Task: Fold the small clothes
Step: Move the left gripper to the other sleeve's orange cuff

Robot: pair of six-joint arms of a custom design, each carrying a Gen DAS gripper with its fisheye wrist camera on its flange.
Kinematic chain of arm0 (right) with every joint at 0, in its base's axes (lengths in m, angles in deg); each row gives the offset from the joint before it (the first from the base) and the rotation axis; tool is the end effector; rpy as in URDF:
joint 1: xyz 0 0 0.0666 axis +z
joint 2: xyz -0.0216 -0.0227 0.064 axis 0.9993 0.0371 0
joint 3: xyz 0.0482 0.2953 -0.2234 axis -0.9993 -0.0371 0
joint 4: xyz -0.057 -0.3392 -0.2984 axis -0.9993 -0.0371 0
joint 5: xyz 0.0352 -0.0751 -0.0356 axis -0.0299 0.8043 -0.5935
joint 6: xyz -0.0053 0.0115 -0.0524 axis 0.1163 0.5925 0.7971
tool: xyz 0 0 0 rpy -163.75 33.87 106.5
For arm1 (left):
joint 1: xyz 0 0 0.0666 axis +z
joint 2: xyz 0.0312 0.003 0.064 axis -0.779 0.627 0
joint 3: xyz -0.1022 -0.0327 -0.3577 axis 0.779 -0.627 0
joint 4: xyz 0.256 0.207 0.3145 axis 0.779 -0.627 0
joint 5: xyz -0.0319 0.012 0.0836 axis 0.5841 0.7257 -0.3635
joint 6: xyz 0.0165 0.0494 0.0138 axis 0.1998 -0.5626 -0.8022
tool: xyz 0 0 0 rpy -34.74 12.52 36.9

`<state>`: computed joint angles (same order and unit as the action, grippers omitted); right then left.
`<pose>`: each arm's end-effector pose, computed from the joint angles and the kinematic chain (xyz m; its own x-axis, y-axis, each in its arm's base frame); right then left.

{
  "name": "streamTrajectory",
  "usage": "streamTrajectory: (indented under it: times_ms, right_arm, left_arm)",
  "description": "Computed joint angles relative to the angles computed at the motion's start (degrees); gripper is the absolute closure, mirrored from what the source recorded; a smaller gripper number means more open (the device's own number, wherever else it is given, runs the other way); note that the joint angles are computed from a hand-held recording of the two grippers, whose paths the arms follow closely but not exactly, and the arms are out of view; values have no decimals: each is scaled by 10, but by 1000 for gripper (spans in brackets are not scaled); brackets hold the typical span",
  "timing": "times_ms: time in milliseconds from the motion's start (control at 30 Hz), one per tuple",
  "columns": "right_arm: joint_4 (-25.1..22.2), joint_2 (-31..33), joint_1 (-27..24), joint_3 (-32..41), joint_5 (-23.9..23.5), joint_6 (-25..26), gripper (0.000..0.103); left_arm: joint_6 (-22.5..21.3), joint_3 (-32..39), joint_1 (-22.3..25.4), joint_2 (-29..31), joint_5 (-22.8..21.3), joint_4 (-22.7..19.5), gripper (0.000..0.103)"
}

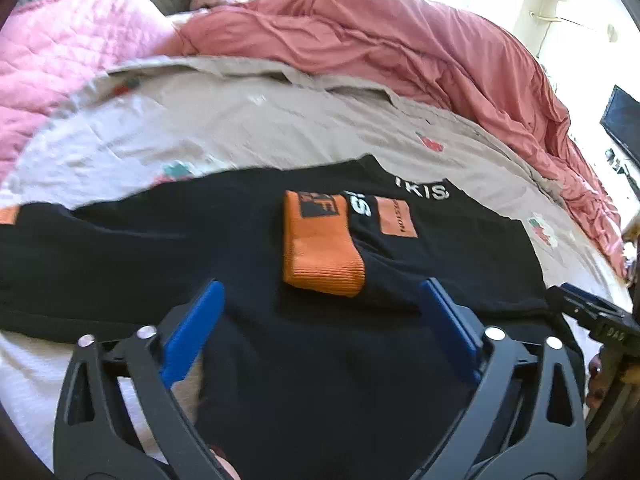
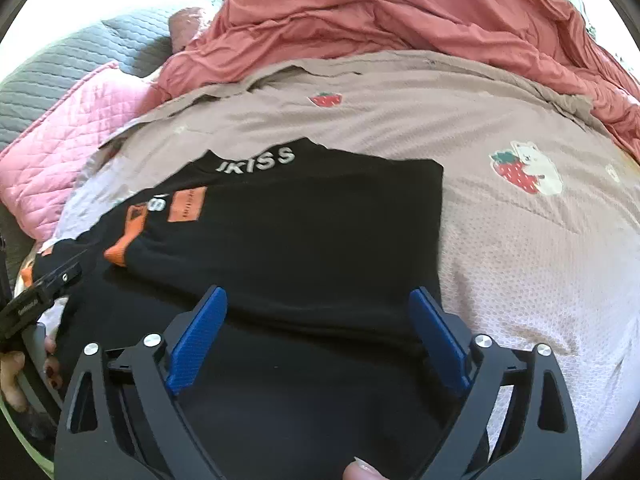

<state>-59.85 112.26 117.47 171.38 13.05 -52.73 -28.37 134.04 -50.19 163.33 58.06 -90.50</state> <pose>0.3696 0.1948 0.5354 -0.7177 0.2928 -0.6318 0.2490 0.9552 0.1598 0.5060 -0.0083 0.5336 -0.7030 0.1747 -0.6894 0.4323 0.8747 -0.2193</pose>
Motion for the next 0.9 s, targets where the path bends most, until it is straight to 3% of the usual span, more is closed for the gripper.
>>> streamTrajectory:
  times_ms: [900]
  right_arm:
    - [37, 81, 113, 118, 54, 67, 5]
  left_arm:
    - [-11, 46, 109, -15, 16, -38, 10]
